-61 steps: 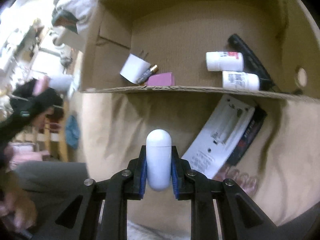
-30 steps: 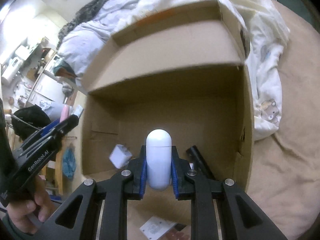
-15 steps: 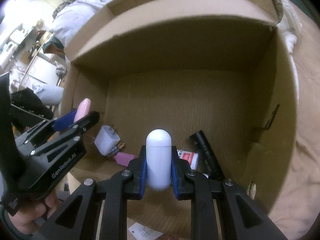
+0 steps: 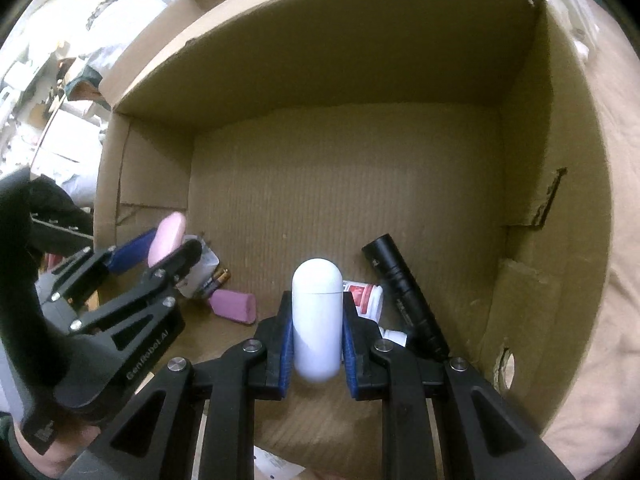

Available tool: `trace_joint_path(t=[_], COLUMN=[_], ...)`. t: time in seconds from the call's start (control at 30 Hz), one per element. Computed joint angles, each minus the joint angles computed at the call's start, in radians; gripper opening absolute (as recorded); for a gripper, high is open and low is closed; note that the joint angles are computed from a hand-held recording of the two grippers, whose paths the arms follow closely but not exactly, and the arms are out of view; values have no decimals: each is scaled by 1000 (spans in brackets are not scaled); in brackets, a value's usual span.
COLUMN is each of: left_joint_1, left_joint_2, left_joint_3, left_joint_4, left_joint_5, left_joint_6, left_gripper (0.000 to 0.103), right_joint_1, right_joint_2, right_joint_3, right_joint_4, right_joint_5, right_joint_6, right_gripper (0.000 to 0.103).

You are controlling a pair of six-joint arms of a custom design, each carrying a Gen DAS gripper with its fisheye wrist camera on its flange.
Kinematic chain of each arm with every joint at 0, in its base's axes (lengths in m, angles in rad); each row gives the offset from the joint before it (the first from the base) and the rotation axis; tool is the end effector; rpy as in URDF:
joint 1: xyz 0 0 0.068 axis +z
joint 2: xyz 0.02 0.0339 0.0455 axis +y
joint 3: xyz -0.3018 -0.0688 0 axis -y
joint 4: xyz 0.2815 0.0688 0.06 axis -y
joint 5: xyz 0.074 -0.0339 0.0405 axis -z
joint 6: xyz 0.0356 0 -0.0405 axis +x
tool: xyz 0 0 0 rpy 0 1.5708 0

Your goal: Organize rigid objects

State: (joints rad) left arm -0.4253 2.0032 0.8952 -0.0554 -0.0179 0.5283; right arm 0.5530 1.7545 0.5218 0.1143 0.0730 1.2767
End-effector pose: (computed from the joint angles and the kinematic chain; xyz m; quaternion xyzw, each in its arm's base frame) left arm 0.3366 -0.1518 0.0618 0.4478 0.8709 0.0192 0.2016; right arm 0.2337 0.1412 0.0661 0.3524 0.9079 0.1559 0.1649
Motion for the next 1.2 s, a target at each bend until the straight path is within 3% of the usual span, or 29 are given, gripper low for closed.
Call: trace_joint_path(t=[0.3, 0.37, 0.4, 0.43, 0.5, 0.6, 0.77, 0.83, 1.2], left_joint_1=[2, 7, 7, 9, 6, 5, 16, 26, 61], left_joint_2=[-2, -7, -11, -17, -27, -41, -74, -81, -155], left_joint_3=[16, 21, 21, 19, 13, 8, -13, -7, -11], left_joint_4=[-30, -38, -39, -39, -36, -40, -13, -25, -108], left_joint_5=[10, 19, 23, 27, 30, 46, 62, 77, 151], left_joint_6=[-15, -18, -21, -24, -22, -26, -32, -43, -70], left_gripper=[34, 47, 62, 70, 71, 83, 84, 84, 89], right_joint_1=[25, 28, 32, 36, 35, 37, 49, 55, 84], right_joint_2=[-91, -117, -132, -148, -172, -220, -275, -285, -346], right_joint_3=[-61, -67, -71, -77, -85, -101, -119, -133, -143], right_joint_4=[4, -7, -14, -17, -15, -14, -5, 12, -30], right_joint_5=[89, 114, 128, 142, 167, 197, 244, 257, 357], right_joint_6=[42, 46, 48, 50, 54, 50, 48, 56, 83], right_gripper=[23, 26, 31, 43, 66, 72, 80, 103, 103])
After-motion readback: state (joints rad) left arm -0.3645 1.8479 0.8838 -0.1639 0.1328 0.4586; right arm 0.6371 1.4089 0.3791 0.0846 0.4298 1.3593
